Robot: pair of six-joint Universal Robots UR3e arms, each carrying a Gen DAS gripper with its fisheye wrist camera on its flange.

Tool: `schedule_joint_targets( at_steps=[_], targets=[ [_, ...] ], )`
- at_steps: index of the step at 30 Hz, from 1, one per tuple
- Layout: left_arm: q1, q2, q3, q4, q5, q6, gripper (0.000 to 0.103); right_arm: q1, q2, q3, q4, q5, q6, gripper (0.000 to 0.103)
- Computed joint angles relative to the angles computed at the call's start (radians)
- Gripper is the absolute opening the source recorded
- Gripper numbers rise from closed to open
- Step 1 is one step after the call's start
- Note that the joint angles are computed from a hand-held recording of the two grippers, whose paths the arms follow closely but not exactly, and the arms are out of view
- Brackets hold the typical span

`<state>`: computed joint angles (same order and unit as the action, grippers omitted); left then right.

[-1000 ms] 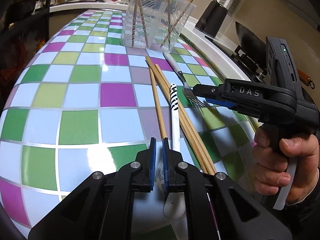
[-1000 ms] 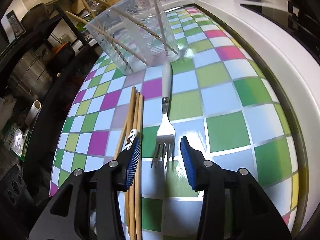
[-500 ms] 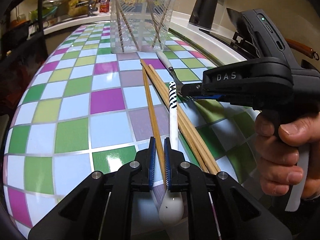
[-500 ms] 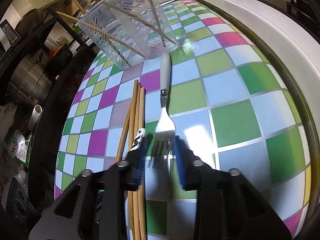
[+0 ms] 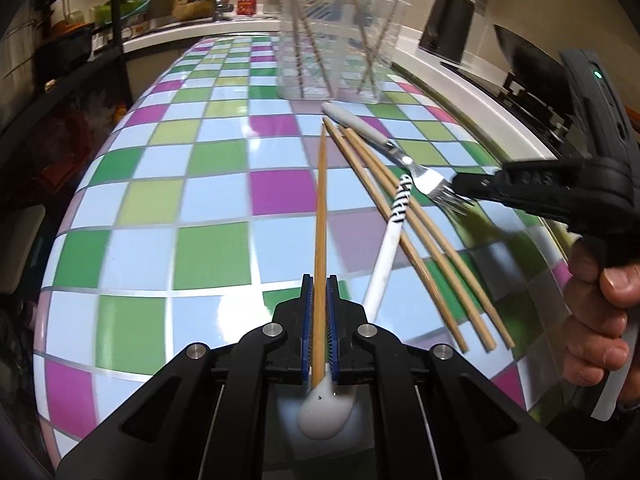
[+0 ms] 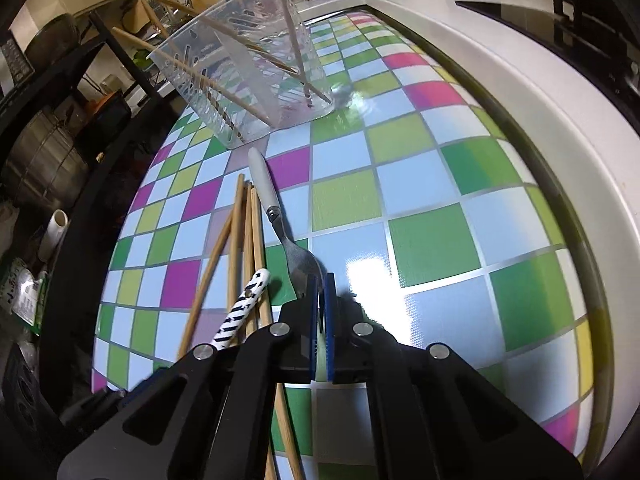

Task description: Organize utensils

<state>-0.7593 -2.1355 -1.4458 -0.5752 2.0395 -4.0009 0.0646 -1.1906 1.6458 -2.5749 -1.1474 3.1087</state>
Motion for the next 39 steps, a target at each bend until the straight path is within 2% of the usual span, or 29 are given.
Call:
schedule_joint_targets(
  at_steps=[5,8,15,21,23,25,28,39],
  targets=[
    [0.029,0.023,-0.041,0.024,-0.017,-0.027,0.007,0.017,-0.008,0.005,-0.01,-0.034,-0.05,0.002],
    [0.041,0.007,-0.017,0.031,-0.043,-0.02,0.007,0.032,-0.006,-0.008,0.027,-0.006,-0.129,0.003],
    [0.056,-0.018,0.013,0.052,-0.079,-0.013,0.007,0.067,-0.01,-0.011,0.068,0.002,-0.215,0.008],
    [0.055,0.007,-0.047,0.112,-0.095,-0.006,0.007,0.065,-0.012,0.0,0.057,0.013,-0.182,0.008],
    [0.049,0.013,-0.062,0.123,-0.091,0.003,0.007,0.05,-0.012,0.0,0.067,0.031,-0.151,0.013],
    [0.043,0.018,-0.072,0.128,-0.089,0.031,0.007,0.035,-0.019,0.011,0.069,0.056,-0.128,0.023],
    [0.034,0.026,-0.084,0.125,-0.072,0.068,0.007,0.026,-0.032,0.026,0.062,0.064,-0.097,0.028],
    [0.01,0.058,-0.117,0.098,-0.039,0.064,0.007,0.028,-0.049,0.058,-0.012,-0.019,-0.043,0.028]
  ],
)
